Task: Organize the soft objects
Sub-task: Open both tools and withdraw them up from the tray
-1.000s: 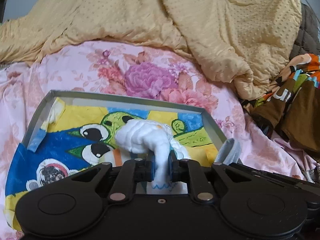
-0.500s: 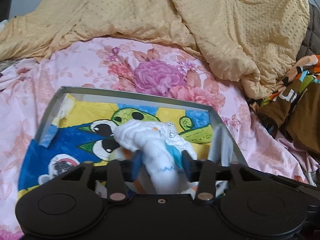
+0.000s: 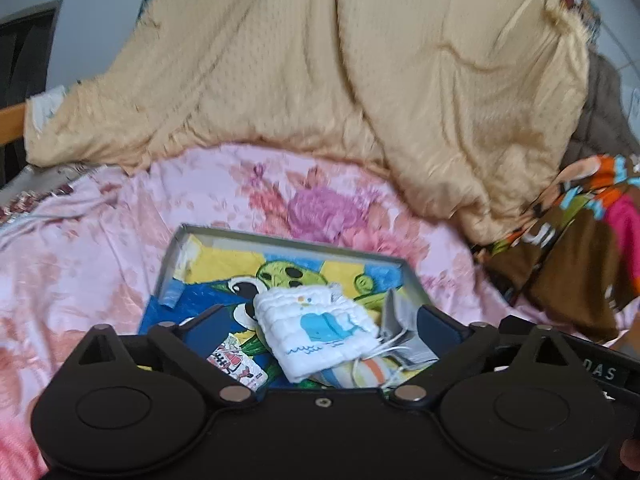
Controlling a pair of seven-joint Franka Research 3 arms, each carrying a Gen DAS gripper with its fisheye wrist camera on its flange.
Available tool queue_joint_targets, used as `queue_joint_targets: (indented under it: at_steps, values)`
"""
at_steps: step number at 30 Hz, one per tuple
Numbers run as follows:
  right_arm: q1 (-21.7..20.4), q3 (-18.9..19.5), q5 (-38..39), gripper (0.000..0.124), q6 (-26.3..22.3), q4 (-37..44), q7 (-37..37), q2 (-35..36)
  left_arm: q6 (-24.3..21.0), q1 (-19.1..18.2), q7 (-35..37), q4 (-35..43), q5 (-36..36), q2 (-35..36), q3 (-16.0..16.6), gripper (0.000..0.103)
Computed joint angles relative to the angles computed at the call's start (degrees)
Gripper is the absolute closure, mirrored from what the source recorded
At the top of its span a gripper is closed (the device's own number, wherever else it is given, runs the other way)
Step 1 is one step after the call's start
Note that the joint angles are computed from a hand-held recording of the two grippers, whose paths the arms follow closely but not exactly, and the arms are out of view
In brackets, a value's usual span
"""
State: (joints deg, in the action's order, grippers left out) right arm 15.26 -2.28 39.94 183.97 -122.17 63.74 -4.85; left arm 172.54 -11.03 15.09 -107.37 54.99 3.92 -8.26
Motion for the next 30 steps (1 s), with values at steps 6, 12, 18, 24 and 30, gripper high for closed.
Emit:
queue_joint_targets:
  at_steps: [6, 12, 18, 24, 30]
  values:
    - [11.5, -7.5, 2.0, 0.021, 6.9, -10.1, -4.7, -11.1, 1.5, 3.4, -17.1, -8.7, 15.9, -11.5, -3.1, 0.001]
    - [8.3, -0.8, -2.7, 0.021, 14.5, -22.1, -2.6, -21.2, 1.7, 9.4, -28.8, -20.2, 24.8, -26.6, -9.2, 0.001]
    - [6.4, 4.2, -4.6, 0.021, 18.8, -31.8, 1.8, -29.9, -1.6, 10.4, -28.5, -32.3, 20.2, -41.9, -13.0, 0.001]
    - [4.9, 7.1, -6.9, 0.021, 19.2, -39.7, 6.6, -38.2, -8.7, 7.3, -23.2, -43.5, 10.7, -56.7, -15.4, 0.001]
    - [-1.9, 15.0, -6.1, 0.021, 13.6, -43.4, 11.7, -44.5, -20.5, 1.3, -13.0, -48.2, -2.0, -64.4, -17.1, 0.001]
